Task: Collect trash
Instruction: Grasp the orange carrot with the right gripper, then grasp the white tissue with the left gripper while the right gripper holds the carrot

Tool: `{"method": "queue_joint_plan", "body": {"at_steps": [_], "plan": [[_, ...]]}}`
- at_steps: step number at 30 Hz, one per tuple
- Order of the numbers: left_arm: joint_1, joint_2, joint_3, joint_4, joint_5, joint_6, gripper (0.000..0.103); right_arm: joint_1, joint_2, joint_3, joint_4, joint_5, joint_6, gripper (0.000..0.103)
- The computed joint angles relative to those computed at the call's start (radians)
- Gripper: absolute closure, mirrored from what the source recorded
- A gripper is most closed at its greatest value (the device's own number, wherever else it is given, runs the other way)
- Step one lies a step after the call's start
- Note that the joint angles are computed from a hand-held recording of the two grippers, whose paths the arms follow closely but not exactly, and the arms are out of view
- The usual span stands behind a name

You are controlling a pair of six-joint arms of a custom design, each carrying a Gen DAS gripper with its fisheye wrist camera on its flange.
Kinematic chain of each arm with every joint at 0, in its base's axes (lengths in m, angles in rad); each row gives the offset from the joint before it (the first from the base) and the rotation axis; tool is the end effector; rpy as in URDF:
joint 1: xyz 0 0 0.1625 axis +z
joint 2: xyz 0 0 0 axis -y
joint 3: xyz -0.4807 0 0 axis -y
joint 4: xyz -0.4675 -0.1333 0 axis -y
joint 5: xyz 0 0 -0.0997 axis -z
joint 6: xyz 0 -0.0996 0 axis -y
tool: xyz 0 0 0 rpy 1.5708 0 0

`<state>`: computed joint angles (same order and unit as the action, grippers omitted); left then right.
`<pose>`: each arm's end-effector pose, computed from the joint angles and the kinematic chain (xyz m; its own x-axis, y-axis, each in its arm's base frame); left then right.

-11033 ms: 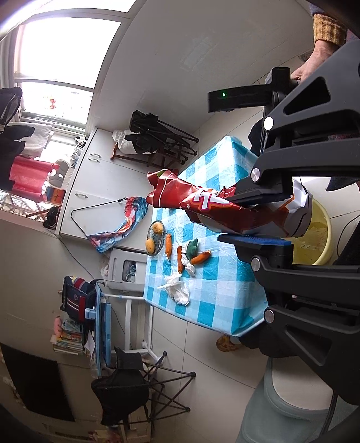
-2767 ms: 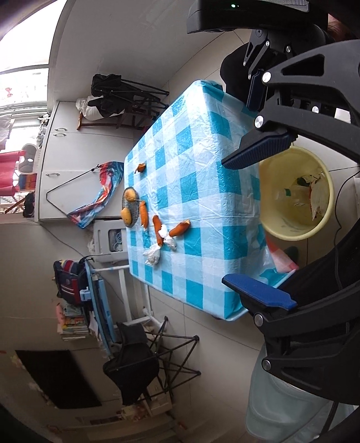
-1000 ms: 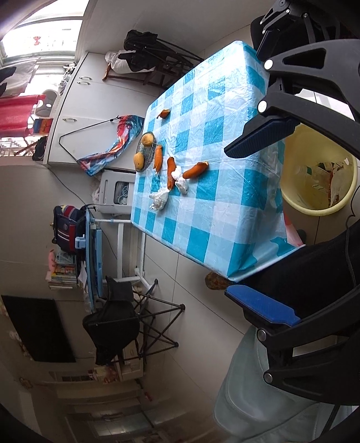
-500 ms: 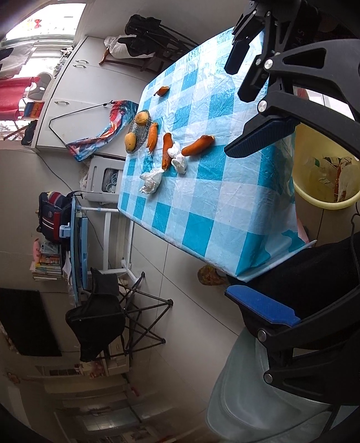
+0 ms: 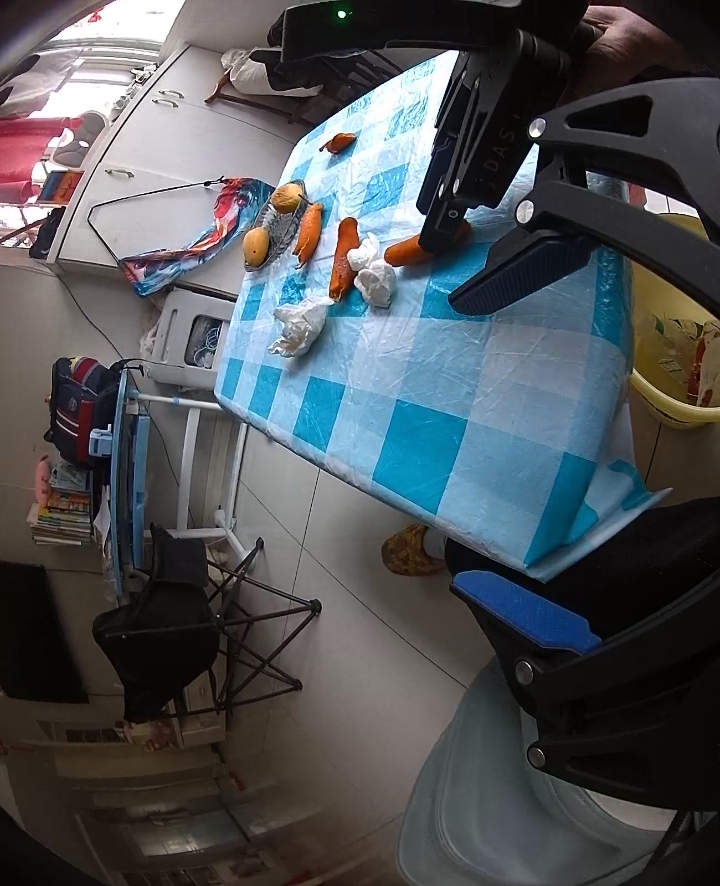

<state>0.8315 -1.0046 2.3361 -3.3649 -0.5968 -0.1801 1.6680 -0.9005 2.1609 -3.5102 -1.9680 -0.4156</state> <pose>-0.1660 -0.5021 0.1084 -0.7613 -0.0143 -0.6483 0.4743 0.6695 -0.5717 0.1503 -0.5648 0.0852 -0.8307 -0.1734 0.5290 -0.4492 0.7701 -0.4530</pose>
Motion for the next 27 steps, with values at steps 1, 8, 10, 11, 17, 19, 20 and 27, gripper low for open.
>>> {"method": "queue_joint_plan", "body": {"at_steps": [1,8,10,11,17,19,20,27], "plan": [[0.007,0.005,-0.01,-0.001,-0.007,0.006,0.013,-0.001,0.003,-0.007,0.014,-0.006,0.002,0.072],[0.044,0.056,-0.094,-0.018,-0.061,0.075,0.013,-0.025,-0.023,0.007,0.032,0.007,-0.003,0.085],[0.055,0.075,-0.129,0.006,-0.088,0.092,0.013,-0.035,-0.039,0.025,0.017,0.008,-0.002,0.085],[0.059,0.085,-0.145,0.018,-0.102,0.1,0.013,-0.043,-0.05,0.037,0.007,0.01,0.002,0.085],[0.082,0.162,-0.258,0.109,-0.171,0.156,0.013,-0.089,-0.116,0.118,-0.06,0.027,0.031,0.085],[0.088,0.186,-0.294,0.148,-0.186,0.161,0.013,-0.097,-0.13,0.133,-0.071,0.028,0.038,0.085],[0.091,0.197,-0.311,0.168,-0.192,0.164,0.013,-0.101,-0.135,0.138,-0.074,0.03,0.038,0.085],[0.113,0.256,-0.404,0.307,-0.219,0.173,0.05,-0.105,-0.124,0.139,-0.108,0.036,0.012,0.084]]}}
